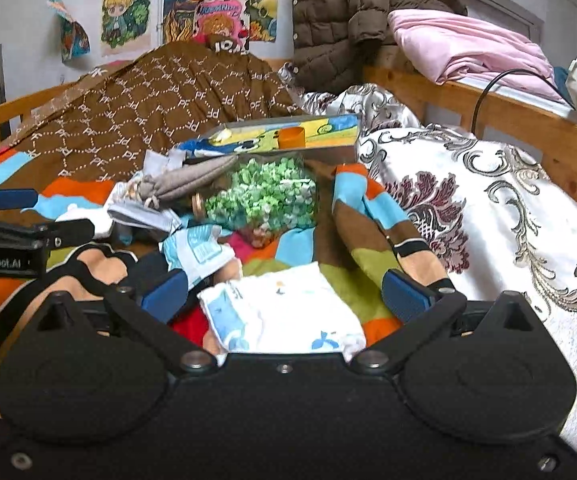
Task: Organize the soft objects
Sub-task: 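Grasp the blue-white wipes packet with the left tool while the right tool grasps the white quilted cloth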
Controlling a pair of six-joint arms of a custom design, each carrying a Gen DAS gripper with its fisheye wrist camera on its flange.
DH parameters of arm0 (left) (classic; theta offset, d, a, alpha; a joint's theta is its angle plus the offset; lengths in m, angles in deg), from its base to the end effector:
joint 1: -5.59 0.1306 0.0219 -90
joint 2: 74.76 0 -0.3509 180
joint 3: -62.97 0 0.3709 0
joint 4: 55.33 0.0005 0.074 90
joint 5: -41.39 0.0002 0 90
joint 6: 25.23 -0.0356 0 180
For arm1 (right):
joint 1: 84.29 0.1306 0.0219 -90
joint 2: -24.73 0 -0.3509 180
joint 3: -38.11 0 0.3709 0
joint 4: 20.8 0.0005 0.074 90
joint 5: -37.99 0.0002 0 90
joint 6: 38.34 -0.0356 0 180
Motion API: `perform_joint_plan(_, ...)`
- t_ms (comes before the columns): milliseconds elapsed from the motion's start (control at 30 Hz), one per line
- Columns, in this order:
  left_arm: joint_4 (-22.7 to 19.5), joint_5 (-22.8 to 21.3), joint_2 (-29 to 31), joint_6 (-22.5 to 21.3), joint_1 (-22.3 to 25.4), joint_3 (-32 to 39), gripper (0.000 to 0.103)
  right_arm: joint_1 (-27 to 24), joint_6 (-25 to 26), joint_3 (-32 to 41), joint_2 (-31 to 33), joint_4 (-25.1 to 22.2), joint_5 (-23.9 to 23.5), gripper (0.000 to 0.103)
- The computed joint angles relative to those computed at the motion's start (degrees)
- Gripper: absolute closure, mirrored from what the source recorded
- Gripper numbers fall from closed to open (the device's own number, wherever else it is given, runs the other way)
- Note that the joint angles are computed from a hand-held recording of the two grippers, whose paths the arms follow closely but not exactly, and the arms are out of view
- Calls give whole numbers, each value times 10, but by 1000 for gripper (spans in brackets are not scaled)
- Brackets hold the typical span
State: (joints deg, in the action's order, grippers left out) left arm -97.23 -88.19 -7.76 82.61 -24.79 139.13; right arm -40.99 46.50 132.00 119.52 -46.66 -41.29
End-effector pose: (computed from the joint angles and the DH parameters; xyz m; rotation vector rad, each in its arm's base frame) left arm 0.3012 -0.1509 0.4576 -0.1694 1.9996 0.2076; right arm 0.3828 0.3509 0.4252 -0.5559 1.9691 0.3414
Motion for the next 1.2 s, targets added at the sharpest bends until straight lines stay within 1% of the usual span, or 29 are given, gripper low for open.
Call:
perform_joint_plan(267, -33, 8, 13, 27, -9, 6, 1, 7, 13, -5, 5, -1, -3, 1)
perform_joint_plan(567, -42, 21, 24, 25, -7, 10, 1, 4, 10, 15, 32, -15, -9, 0)
perform_joint_plan(767, -42, 29, 29, 24, -3, 9, 1, 2, 17, 29, 53, -22, -8, 1)
perform_joint_plan(1033, -32, 36, 35, 15, 4, 9, 1, 0, 20, 41, 73, -18, -13, 1)
perform_joint_plan(1200, -16, 51, 45, 1, 19, 13, 1, -3, 23, 53, 88, -21, -19, 1)
